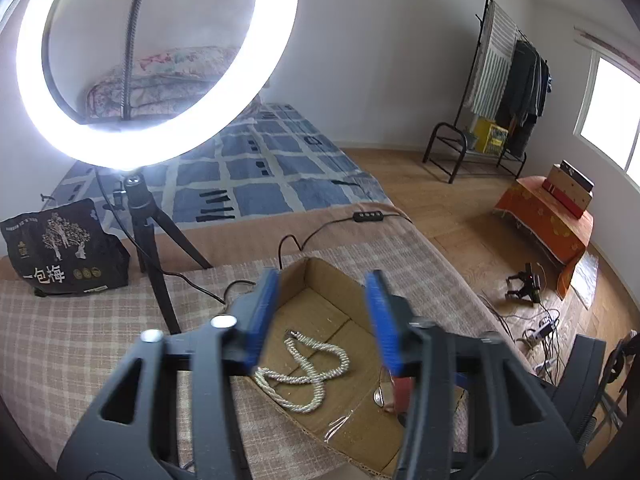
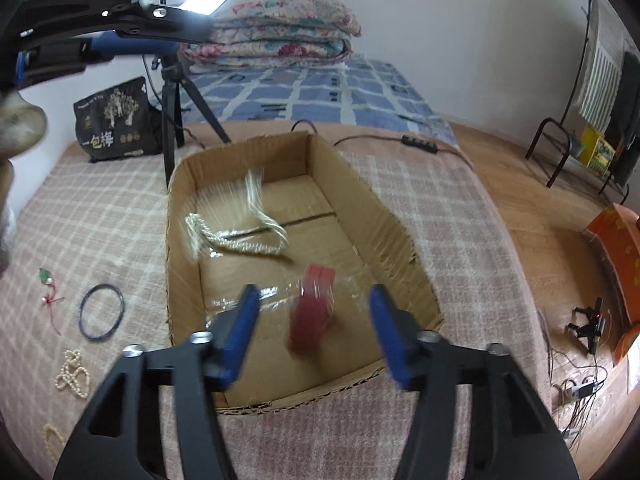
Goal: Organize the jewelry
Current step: 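Open both tools to drop the necklace and watch into the box, then move both open tools back over the remaining jewelry on the bed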
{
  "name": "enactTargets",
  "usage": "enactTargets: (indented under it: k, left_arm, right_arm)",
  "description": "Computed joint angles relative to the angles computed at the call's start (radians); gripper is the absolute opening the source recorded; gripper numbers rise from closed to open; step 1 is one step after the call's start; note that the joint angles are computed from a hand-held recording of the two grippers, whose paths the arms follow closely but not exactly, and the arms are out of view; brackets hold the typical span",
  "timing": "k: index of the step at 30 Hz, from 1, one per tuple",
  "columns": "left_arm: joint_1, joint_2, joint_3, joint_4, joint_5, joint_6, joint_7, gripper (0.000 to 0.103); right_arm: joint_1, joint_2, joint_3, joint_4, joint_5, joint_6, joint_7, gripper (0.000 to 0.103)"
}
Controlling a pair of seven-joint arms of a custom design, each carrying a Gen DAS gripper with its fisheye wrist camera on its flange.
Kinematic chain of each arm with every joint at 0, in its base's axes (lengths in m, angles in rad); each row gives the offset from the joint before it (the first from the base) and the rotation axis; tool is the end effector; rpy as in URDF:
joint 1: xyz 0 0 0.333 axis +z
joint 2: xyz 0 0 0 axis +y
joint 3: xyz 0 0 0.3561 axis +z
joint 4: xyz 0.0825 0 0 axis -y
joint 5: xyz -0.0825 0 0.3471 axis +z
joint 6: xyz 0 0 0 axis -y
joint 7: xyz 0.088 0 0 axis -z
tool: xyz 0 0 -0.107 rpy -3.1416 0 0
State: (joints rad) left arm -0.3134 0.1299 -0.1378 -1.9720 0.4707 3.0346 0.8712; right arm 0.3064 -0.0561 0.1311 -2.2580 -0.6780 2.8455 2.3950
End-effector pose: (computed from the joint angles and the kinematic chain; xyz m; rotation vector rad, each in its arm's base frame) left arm 0.5297 -0.2895 0.5719 -1.5829 1.9066 -1.1270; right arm 0.4556 0.2511 0.5122 -1.9597 1.5955 -0.6470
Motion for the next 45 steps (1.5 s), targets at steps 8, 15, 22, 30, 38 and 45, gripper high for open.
enactTargets:
  k: [8, 15, 22, 30, 38, 45]
  left_arm:
    - [0.015, -0.043, -0.004, -0.034, 0.008, -0.016, -0.022, 0.056]
    - [0.066, -0.129, -0.038, -0.094, 0.010, -0.021, -0.022, 0.056]
    - [0.135, -0.245, -0.083, -0.172, -0.024, -0.028, 0.009, 0.056]
    - [0.191, -0.404, -0.092, -0.288, -0.123, -0.020, 0.107, 0.056]
    - [0.215, -0.580, -0.058, -0.434, -0.261, -0.016, 0.229, 0.056]
    - [0.254, -0.732, -0.038, -0.591, -0.313, -0.009, 0.314, 0.056]
  right_arm:
    - [-0.004, -0.027, 0.010, -0.009, 0.009, -0.014, 0.001, 0.073]
    - [-0.014, -0.086, 0.031, -0.031, 0.024, -0.025, 0.001, 0.073]
    - [-0.038, -0.148, 0.073, -0.045, 0.020, -0.034, 0.034, 0.073]
    - [-0.065, -0.230, 0.131, -0.078, 0.008, -0.027, 0.081, 0.073]
    - [-0.128, -0.308, 0.220, -0.155, -0.039, 0.087, 0.166, 0.074]
    - [-0.105, -0.309, 0.267, -0.177, -0.009, 0.107, 0.062, 0.074]
